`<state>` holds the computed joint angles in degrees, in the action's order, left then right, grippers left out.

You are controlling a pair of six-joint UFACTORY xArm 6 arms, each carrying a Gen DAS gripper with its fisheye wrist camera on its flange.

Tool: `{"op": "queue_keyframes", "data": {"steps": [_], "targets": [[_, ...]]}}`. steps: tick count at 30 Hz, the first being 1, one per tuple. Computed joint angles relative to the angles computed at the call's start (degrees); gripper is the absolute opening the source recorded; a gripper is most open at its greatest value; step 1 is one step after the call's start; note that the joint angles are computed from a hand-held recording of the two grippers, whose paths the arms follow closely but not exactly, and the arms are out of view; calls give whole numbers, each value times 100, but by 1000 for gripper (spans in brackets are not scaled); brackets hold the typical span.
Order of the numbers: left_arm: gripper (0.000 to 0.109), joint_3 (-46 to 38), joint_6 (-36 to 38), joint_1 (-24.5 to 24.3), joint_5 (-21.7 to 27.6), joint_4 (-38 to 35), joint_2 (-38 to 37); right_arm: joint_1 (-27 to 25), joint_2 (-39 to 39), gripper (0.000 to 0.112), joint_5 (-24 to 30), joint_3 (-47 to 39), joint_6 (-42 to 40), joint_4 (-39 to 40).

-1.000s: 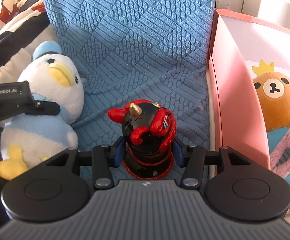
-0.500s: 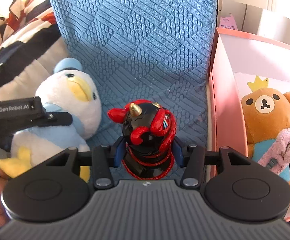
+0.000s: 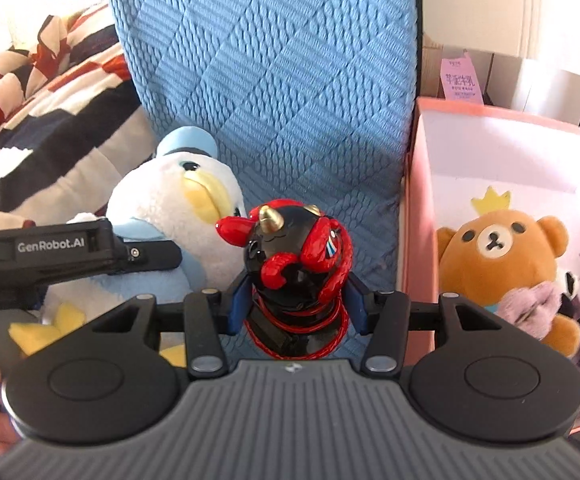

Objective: Organize objects
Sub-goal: 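Lift and carry the duck in the left tool and devil in the right tool toward the box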

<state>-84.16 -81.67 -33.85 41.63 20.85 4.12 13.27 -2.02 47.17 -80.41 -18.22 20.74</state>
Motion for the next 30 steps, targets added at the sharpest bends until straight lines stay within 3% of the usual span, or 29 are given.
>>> {"op": "queue_keyframes", "data": {"steps": [14, 21, 26, 30], "targets": [[73, -1573, 809, -218, 413, -404, 992, -554, 115, 53, 319, -696, -377, 327], [73, -1168, 742, -289, 553, -449, 834, -777, -49, 53, 380, -453, -431, 369], [75, -625, 585, -310, 261, -428, 539, -859, -144, 53, 336, -276, -507, 435], [82, -580, 899, -323, 300, -562, 550, -918, -180, 53, 330, -216, -517, 493]]}}
